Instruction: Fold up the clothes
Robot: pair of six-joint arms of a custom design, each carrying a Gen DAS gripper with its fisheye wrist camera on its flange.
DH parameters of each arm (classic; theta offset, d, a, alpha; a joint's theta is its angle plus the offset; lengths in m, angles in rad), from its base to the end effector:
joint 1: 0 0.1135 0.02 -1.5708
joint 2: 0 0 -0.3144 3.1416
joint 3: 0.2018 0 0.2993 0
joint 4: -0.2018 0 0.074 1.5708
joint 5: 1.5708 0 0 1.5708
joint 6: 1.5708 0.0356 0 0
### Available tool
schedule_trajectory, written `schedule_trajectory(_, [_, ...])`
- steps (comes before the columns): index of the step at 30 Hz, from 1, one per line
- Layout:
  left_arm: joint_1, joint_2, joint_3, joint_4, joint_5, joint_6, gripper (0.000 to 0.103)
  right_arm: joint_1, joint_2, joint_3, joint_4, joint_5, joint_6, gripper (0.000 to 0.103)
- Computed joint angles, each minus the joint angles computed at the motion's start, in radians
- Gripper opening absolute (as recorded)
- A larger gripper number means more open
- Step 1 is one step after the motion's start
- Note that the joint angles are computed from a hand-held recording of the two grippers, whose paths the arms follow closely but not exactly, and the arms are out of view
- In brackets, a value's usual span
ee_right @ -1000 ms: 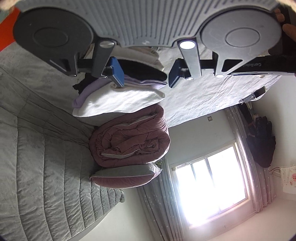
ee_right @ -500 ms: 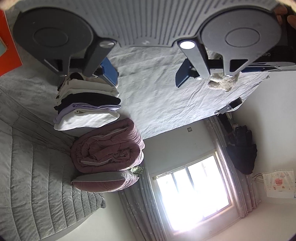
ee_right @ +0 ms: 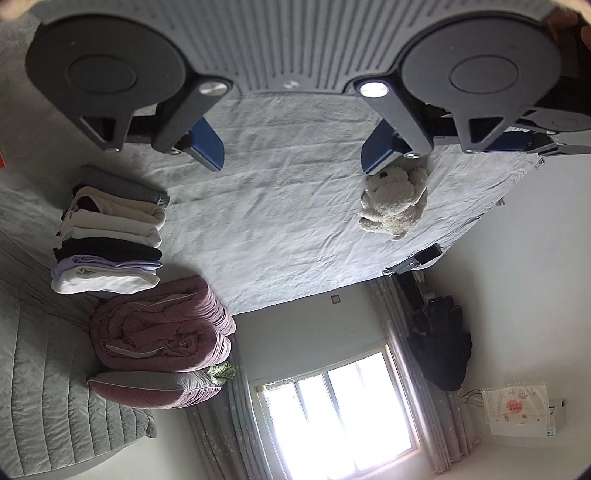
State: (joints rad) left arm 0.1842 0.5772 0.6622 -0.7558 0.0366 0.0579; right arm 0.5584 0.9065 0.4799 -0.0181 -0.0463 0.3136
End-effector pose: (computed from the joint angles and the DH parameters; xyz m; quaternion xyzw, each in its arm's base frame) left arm 0.1275 0.0224 0.3016 -0.0489 0.8990 0.0362 0.4337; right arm 0.1830 0.1163 0.2472 -0.1155 0.8376 0.2431 0.4754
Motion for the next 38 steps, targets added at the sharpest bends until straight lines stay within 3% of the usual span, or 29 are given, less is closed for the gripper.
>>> schedule_trajectory(4, [0.042, 0.023, -0.013, 0.012, 0.017, 0.018, 0.102, 0.064, -0.003, -0.021, 0.015, 0.104, 0.025, 0.102])
schedule_trajectory(10, [-0.073, 0.083, -0.058, 0.081, 0.009, -0.039, 0.102, 0.078, 0.016, -0.028, -0.017, 0.265, 0.059, 0.103])
schedule_trajectory(15, [-0.243, 0.217, -0.074, 0.198, -0.063, -0.131, 0.102, 0.031, 0.053, -0.041, -0.005, 0.380, 0.077, 0.103])
schedule_trajectory(26, [-0.426, 0.376, -0.072, 0.344, -0.149, -0.225, 0.102, -0.092, 0.127, -0.071, 0.059, 0.400, 0.096, 0.103])
schedule_trajectory(38, [-0.444, 0.388, -0.054, 0.333, -0.184, -0.208, 0.102, -0.086, 0.116, -0.070, 0.046, 0.428, 0.086, 0.103])
